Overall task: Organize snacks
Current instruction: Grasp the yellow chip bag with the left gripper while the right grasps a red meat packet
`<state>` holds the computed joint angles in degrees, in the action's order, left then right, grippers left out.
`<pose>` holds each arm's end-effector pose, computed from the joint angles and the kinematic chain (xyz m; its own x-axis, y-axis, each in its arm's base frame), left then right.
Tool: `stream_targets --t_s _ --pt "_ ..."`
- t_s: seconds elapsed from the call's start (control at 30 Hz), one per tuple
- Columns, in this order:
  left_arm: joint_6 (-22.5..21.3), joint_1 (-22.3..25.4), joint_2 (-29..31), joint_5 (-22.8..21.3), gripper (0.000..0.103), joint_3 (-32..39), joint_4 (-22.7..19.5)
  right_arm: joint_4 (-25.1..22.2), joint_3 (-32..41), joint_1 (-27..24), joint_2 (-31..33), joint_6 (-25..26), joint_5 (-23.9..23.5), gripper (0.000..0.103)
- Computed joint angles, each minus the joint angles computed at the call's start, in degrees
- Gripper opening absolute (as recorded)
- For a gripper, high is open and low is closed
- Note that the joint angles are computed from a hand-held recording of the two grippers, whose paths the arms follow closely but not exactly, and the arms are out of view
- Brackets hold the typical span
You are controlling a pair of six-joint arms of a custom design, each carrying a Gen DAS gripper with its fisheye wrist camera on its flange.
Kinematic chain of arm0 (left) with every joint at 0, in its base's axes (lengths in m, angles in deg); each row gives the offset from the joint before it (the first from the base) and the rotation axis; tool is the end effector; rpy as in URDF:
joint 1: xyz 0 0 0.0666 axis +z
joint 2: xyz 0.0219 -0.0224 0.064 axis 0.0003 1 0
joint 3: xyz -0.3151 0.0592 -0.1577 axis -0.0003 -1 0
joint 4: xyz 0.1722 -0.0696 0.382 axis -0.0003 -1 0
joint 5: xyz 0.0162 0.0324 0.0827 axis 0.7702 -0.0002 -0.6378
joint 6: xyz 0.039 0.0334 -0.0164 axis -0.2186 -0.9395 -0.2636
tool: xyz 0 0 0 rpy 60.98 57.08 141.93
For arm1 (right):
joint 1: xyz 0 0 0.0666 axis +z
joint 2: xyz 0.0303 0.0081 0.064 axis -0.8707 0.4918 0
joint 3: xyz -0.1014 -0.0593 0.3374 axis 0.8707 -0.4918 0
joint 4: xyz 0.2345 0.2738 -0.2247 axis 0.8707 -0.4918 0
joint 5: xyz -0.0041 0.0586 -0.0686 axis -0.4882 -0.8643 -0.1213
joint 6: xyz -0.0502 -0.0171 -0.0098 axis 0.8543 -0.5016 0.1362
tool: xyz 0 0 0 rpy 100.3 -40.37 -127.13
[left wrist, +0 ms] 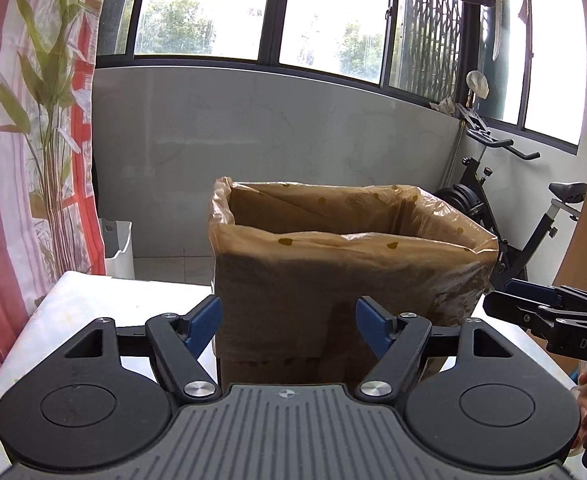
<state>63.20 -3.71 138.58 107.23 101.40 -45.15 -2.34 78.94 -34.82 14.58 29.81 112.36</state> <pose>0.6059 -0.0615 0.6033 -0.3651 0.2293 -0.9023 0.6812 0.7264 -0.0910 0.4243 0.1840 0.6666 -0.2921 0.1565 -0.9435 0.1465 0.9822 0.1175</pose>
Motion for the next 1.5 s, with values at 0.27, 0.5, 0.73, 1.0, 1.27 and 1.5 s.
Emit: stream_targets --t_s 0.27,0.5,0.73,1.0,1.27,1.5 --pt "-1.1 -2.3 1.6 -2.9 0.076 -3.4 -7.5 -4.5 -7.0 1.2 -3.0 -6.3 -0.3 0.068" --pt "-4.2 -4.8 3.5 -6.7 0.077 -4.4 -10.0 -9.4 -11.3 1.1 -4.7 -13.2 -0.3 0.068" --pt "-5.4 -6.6 4.6 -11.2 0.089 -5.2 -10.7 -11.0 -14.0 0.2 -6.4 -16.3 -1.8 0.068" --pt "-5.9 -6.1 4.5 -11.1 0.091 -7.5 -9.0 -12.4 -14.6 -0.1 -6.4 -18.0 -4.6 0.068" --pt "-7.9 -3.0 -1.1 -7.7 0.073 -13.2 -5.1 -14.9 -14.4 0.8 -5.5 -21.6 -9.5 0.068" --pt "-5.9 -0.7 -2.2 -6.1 0.073 -11.6 -7.0 -17.8 -12.3 1.7 -3.1 -23.1 -12.7 0.068"
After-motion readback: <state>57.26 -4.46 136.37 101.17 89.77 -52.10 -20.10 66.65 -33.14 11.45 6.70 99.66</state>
